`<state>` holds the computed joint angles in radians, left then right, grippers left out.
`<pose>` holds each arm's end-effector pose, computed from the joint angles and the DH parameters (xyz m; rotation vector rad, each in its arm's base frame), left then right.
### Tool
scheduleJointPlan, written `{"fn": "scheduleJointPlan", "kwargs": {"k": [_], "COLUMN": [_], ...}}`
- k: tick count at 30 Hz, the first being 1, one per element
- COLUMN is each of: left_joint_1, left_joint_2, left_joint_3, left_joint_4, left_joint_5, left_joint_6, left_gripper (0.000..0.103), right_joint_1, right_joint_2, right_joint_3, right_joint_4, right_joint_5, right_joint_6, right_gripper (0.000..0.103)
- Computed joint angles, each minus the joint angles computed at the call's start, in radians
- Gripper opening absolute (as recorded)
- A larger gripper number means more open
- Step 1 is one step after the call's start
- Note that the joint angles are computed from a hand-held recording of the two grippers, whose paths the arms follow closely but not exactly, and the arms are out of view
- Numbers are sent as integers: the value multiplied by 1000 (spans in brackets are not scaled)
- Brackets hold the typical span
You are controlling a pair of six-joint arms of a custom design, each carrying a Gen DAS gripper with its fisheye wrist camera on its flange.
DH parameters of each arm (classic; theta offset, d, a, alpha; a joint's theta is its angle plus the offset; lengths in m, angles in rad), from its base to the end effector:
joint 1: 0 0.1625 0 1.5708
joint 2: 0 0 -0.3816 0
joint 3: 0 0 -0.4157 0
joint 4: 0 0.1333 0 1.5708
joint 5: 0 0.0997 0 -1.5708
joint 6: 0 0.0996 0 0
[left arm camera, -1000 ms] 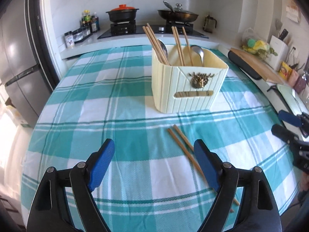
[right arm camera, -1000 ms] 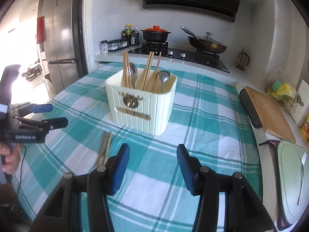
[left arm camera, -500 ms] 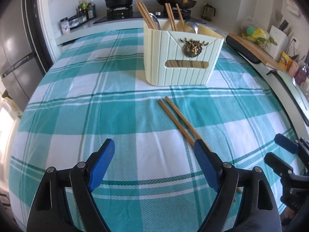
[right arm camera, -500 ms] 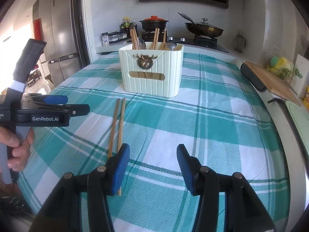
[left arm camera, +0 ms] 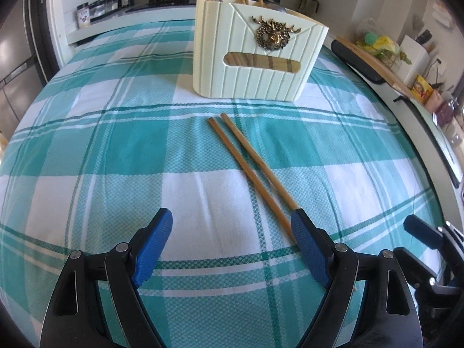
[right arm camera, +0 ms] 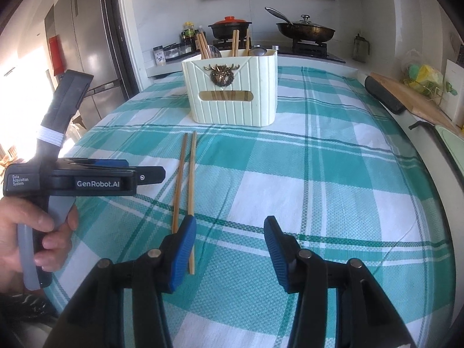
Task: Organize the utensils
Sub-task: 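Move both open tools toward the last two wooden chopsticks on the cloth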
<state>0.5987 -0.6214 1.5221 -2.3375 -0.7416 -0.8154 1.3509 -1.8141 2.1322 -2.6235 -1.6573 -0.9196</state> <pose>-0.4273 -0.5418 -0.0211 0.2612 2.4116 -0.7298 0.0250 -0.4599 0.3960 0.8402 -2.4277 0.7722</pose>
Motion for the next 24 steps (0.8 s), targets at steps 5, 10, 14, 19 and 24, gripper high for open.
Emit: {"fn": "scheduleJointPlan", "kwargs": {"k": [5,10,14,19,24], "left_joint_1": [5,1,-5,-6,-6], "left_joint_2": [31,58,70,44,13], "left_joint_3": [-24,-44,-58,-23,15], "left_joint_4": [22,39,94,83,81], "left_joint_5": [6,37,64,65,65], "left_joint_6": [-3,9,15,18,26], "left_gripper": [85,90,92,94,95], "right_joint_1": [-3,-2,-9,-21,-28], "right_joint_2": [-19,-32,-39,-41,-44], "right_joint_3": [10,21,28,29,31], "right_joint_4": [-19,-35,-38,-26,-17], "right_joint_5": [1,5,9,0,-5], "right_joint_6": [-6,-12,-19,-27,-24], "right_gripper": [49,49,49,49,49]}}
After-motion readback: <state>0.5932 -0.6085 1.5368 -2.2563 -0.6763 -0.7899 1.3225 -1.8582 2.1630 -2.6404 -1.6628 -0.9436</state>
